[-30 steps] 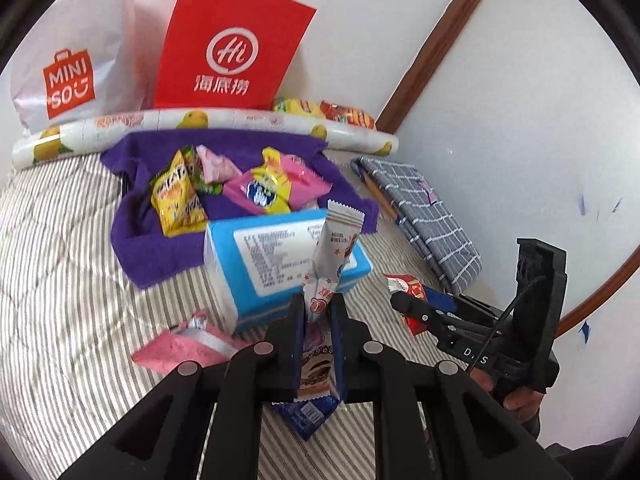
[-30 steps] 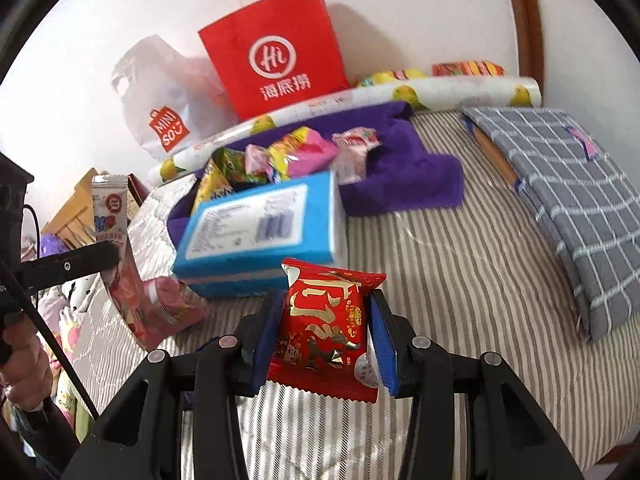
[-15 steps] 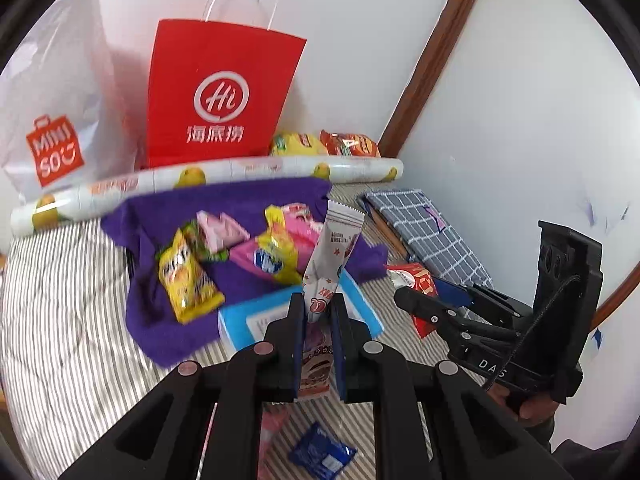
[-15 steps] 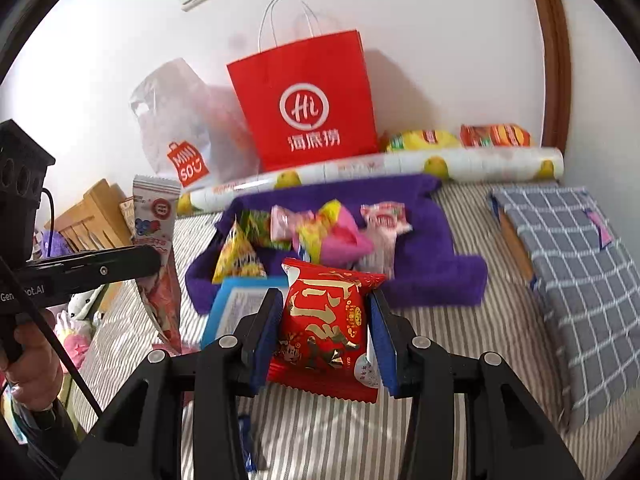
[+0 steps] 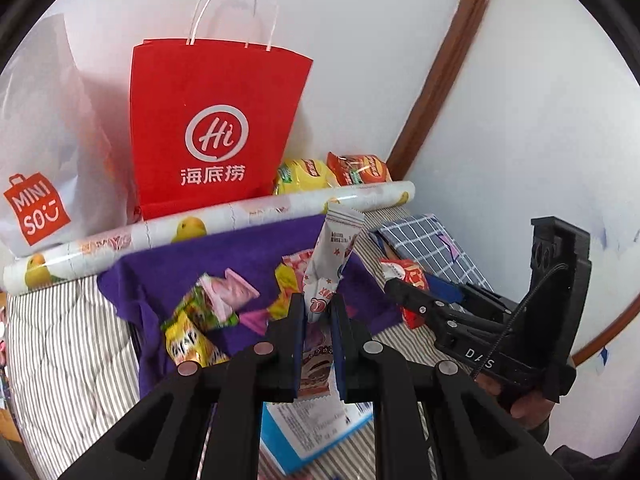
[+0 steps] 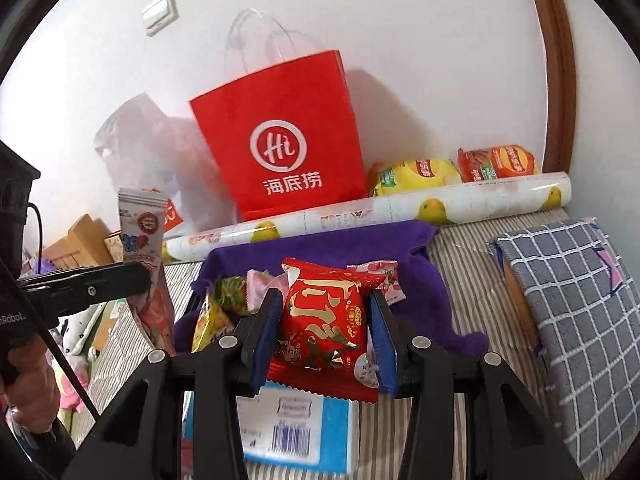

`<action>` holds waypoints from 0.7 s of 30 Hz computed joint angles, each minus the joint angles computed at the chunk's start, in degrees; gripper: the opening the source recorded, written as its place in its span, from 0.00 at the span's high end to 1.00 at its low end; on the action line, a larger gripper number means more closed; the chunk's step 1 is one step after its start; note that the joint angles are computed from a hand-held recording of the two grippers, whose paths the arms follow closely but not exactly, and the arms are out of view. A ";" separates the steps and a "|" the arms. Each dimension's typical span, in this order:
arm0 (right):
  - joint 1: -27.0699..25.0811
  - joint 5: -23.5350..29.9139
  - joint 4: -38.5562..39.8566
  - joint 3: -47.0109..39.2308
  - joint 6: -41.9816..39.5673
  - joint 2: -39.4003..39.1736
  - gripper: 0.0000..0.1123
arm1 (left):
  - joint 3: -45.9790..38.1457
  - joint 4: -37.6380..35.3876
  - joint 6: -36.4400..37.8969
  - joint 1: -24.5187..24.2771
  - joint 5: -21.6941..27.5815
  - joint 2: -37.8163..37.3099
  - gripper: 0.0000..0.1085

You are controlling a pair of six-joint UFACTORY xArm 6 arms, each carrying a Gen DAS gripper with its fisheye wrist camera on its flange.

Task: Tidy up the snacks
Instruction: 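Carry the stick packet with the left tool while the right tool carries the red packet toward the towel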

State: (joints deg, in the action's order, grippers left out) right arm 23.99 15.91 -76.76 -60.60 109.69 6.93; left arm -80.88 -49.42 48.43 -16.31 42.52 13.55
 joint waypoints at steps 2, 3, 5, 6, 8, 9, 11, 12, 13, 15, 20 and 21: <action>-1.05 -1.22 0.37 -1.57 -0.52 1.70 0.61 | -2.96 -0.13 -0.94 0.20 1.00 2.23 0.89; -1.51 -1.52 0.35 -2.46 -0.83 2.54 0.61 | -4.05 -0.27 -1.15 0.24 1.21 3.03 0.89; -2.20 -1.74 1.06 -4.19 -1.90 4.03 0.62 | -6.53 -0.12 -1.79 0.12 1.29 4.83 0.89; -2.60 -2.07 1.03 -5.13 -1.93 4.78 0.61 | -7.48 0.01 -2.20 0.07 1.24 5.54 0.89; -3.41 -2.92 0.52 -6.85 -1.78 6.07 0.61 | -9.41 -0.11 -2.63 0.00 0.68 7.13 0.89; -3.72 -3.00 0.77 -7.76 -2.18 6.75 0.61 | -10.06 -0.22 -2.66 0.00 0.43 7.76 0.89; -4.25 -3.40 0.47 -9.35 -2.11 7.98 0.61 | -11.44 -0.23 -3.52 0.21 0.08 9.30 0.89; -4.51 -3.76 0.17 -10.01 -1.90 8.60 0.61 | -12.12 -0.37 -3.89 0.40 0.31 10.04 0.89; -4.71 -4.07 -0.23 -10.66 -1.54 9.21 0.62 | -13.01 -0.63 -4.35 0.74 0.90 11.05 0.89; -5.06 -4.73 -1.50 -12.08 -0.40 10.83 0.61 | -14.73 1.18 -6.28 1.00 1.84 12.66 0.89; -5.76 -5.88 -0.89 -13.69 -1.38 14.20 0.61 | -16.82 2.36 -8.44 1.70 2.60 14.78 0.89; -6.05 -6.59 -1.04 -13.87 -1.23 14.78 0.61 | -17.23 2.52 -8.73 1.76 2.93 15.16 0.89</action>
